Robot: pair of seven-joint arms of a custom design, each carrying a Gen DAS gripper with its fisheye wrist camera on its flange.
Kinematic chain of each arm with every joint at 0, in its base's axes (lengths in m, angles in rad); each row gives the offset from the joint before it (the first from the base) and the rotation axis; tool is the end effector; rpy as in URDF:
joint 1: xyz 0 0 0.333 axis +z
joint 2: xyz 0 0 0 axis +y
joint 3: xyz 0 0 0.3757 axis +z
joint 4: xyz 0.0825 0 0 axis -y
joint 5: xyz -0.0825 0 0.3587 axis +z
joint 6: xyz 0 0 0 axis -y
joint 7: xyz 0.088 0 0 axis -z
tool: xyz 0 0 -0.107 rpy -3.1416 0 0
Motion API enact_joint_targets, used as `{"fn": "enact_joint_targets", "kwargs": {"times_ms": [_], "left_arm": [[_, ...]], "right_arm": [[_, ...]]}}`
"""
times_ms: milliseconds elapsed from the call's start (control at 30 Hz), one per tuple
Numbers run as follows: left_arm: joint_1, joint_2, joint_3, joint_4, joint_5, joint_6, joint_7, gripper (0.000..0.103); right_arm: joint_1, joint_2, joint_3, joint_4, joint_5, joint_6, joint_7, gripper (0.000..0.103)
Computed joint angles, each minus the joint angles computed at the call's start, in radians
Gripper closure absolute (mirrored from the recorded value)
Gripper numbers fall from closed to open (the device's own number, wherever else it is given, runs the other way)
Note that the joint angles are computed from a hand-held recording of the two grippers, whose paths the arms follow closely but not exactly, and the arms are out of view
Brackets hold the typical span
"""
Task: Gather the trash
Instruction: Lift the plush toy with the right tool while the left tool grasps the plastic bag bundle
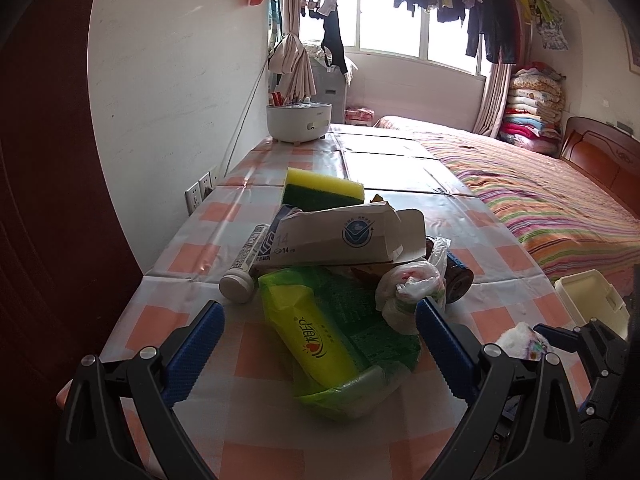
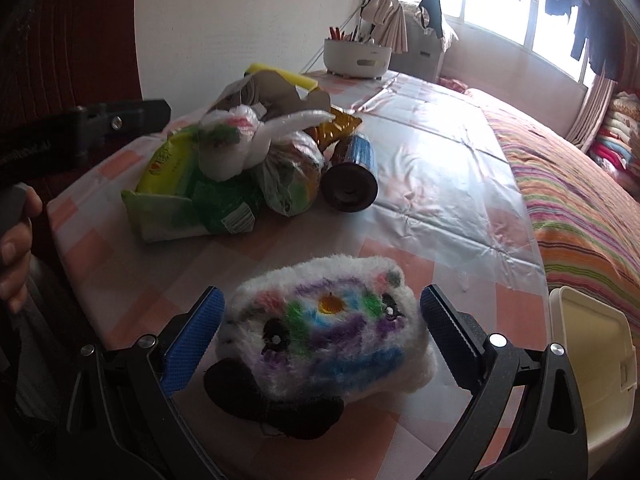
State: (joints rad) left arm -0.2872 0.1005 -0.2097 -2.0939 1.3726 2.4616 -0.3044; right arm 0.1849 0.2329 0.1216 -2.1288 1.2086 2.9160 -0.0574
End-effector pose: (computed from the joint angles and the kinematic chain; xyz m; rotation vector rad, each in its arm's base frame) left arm 0.5035 -0.2702 0.4766 -1.8593 1.2937 -0.7072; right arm 0.5719 0.1161 0.4091 -2.2834 0.9283 -0.4813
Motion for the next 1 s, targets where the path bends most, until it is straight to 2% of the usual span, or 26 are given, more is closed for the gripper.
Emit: {"fn": "enact_joint_targets", "kwargs": {"times_ms": [100, 167, 300, 500, 600, 733, 833, 1000], "left_arm": [[0.002, -0.003, 0.002, -0.004, -0.001, 0.001, -0.003, 0.01], [0.004, -0.003, 0.002, -0.005, -0.002, 0.004, -0.005, 0.01], [0.005, 0.003, 0.002, 0.001, -0.008, 0.007, 0.003, 0.01], [-0.002, 0.012, 0.003, 0.011, -0.003, 0.002, 0.013, 0.01], [0.011, 0.005, 0.01, 0.003, 0.001, 0.055, 0.012, 0.01], [0.047, -0.017, 0.026, -0.024, 0.033, 0.202, -0.013, 0.01], [0.056, -0.027, 0.026, -0.028, 0.077, 0.214, -0.038, 0.01], [0.057, 0.029, 0.019, 0.037, 0.007, 0.257, 0.124, 0.01]], "right_arm": [[0.01, 0.011, -0.011, -0.002, -0.061, 0.015, 0.065, 0.008], [0.0, 0.008, -0.015, 0.003, -0.075, -0.016, 0.104, 0.015], [-0.019, 0.005, -0.02, 0.011, -0.08, -0.063, 0.147, 0.023], [-0.05, -0.001, -0.021, 0.036, 0.009, -0.099, 0.12, 0.028], [-0.071, -0.01, -0.032, 0.061, 0.073, -0.144, 0.116, 0.028], [-0.082, -0.007, -0.041, 0.115, 0.168, -0.126, 0.034, 0.028], [-0.091, 0.011, -0.048, 0.166, 0.2, -0.131, 0.001, 0.028], [-0.125, 0.037, -0.059, 0.204, 0.217, -0.192, 0.03, 0.027]]}}
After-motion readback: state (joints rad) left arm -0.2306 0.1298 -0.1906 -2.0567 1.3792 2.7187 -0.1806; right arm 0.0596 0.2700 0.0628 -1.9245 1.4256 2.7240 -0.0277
